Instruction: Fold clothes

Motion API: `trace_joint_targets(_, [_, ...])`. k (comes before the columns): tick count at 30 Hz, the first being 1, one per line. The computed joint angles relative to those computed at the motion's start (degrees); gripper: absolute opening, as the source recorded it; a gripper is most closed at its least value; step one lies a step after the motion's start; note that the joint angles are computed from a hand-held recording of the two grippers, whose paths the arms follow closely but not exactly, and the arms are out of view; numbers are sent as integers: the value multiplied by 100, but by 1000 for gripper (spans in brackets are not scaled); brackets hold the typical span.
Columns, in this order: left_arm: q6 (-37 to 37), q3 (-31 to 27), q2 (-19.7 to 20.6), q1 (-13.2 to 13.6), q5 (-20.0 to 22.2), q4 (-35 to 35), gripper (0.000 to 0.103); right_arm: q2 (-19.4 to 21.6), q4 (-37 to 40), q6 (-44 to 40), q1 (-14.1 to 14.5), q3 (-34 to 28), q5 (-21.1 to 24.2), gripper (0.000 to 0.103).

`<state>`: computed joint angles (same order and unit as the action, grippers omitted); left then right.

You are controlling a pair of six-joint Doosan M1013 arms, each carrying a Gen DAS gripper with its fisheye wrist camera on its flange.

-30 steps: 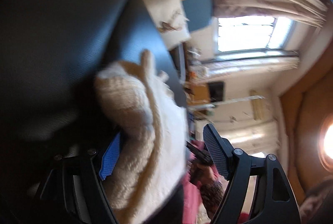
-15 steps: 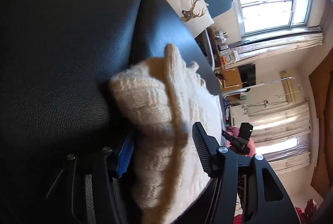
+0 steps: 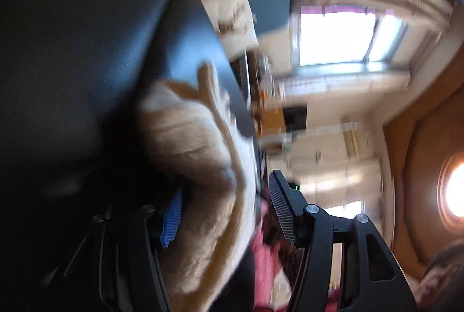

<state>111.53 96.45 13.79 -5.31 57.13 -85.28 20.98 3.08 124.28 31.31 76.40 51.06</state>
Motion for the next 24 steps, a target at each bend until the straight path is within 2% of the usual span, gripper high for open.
trace_joint_targets(2, [19, 32, -23, -12, -127, -33, 59, 14, -17, 7, 8, -26, 27, 67])
trace_joint_targets(4, [6, -118, 6, -41, 111, 422, 59, 23, -38, 10, 18, -39, 35, 68])
trace_joint_targets(7, [-80, -416, -2, -146, 341, 1516, 59, 16, -55, 18, 22, -29, 18, 69])
trace_joint_targets(8, [-173, -456, 7, -149, 374, 1687, 59, 10, -43, 10, 20, -18, 6, 69])
trace_joint_targets(10, [-505, -552, 45, -118, 573, 2023, 52, 2, -22, -11, 14, -3, -9, 69])
trace_joint_targets(13, [-728, -654, 49, -96, 1025, 2457, 52, 2, -15, -35, 4, -8, 2, 69])
trace_joint_targets(15, [-765, -673, 13, -93, 1176, 2734, 52, -4, -24, -26, 6, -1, -8, 69])
trace_joint_targets(20, [-603, -353, 54, 162, 1231, 1640, 52, 2, -54, 1, 17, -22, 3, 69])
trace_joint_targets(24, [-521, -430, 207, 203, 1453, 1330, 52, 32, -95, 35, 27, -79, 84, 69])
